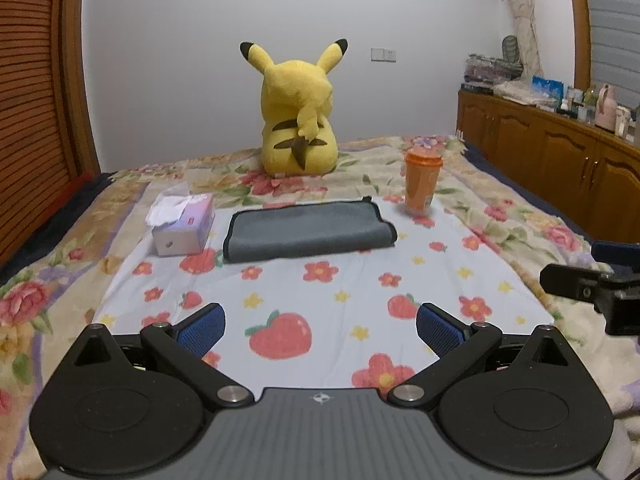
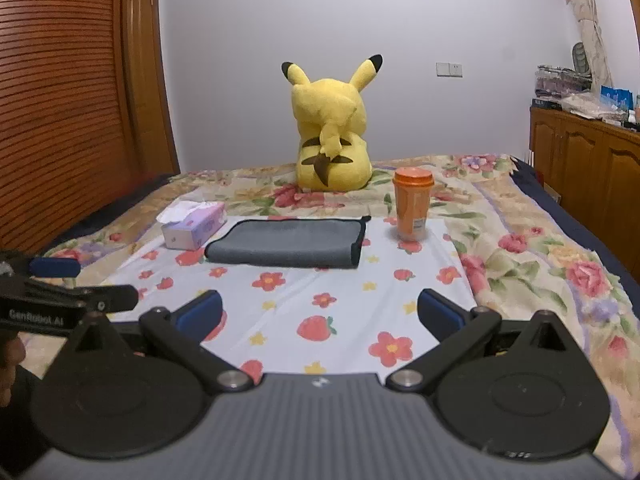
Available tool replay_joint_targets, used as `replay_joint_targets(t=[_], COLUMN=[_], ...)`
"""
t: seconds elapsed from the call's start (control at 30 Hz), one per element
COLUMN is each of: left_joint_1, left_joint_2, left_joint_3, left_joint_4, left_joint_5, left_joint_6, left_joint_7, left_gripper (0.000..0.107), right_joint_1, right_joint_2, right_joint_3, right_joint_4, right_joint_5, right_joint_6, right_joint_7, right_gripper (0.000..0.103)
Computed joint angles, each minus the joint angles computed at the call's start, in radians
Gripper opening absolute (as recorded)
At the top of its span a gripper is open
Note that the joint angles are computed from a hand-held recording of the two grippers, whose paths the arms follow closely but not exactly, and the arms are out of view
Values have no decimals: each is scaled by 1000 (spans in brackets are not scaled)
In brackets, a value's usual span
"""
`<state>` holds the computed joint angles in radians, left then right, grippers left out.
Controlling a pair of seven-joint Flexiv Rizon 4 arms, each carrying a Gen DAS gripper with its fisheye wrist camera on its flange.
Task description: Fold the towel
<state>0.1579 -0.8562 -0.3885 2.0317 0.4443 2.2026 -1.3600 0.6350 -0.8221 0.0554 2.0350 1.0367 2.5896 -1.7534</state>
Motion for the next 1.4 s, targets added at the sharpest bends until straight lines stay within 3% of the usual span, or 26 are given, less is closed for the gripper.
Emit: replay_joint_targets(t=[0.57, 1.4], left_joint_1=[-33, -72], left_joint_2=[-8, 13], left_joint_3=[54, 102], left_joint_4=[30, 17], left_joint_5=[-9, 21], left_joint_6=[70, 180], left_joint_7=[-13, -70], left_gripper=[103, 103], right_joint_1=[4, -28], right_joint_2=[-19, -46], right_joint_3=[-2, 30], right_joint_4=[4, 9], right_joint_5=[9, -32], right_joint_6=[-2, 157], right_joint_7=[41, 87], right_gripper=[103, 103])
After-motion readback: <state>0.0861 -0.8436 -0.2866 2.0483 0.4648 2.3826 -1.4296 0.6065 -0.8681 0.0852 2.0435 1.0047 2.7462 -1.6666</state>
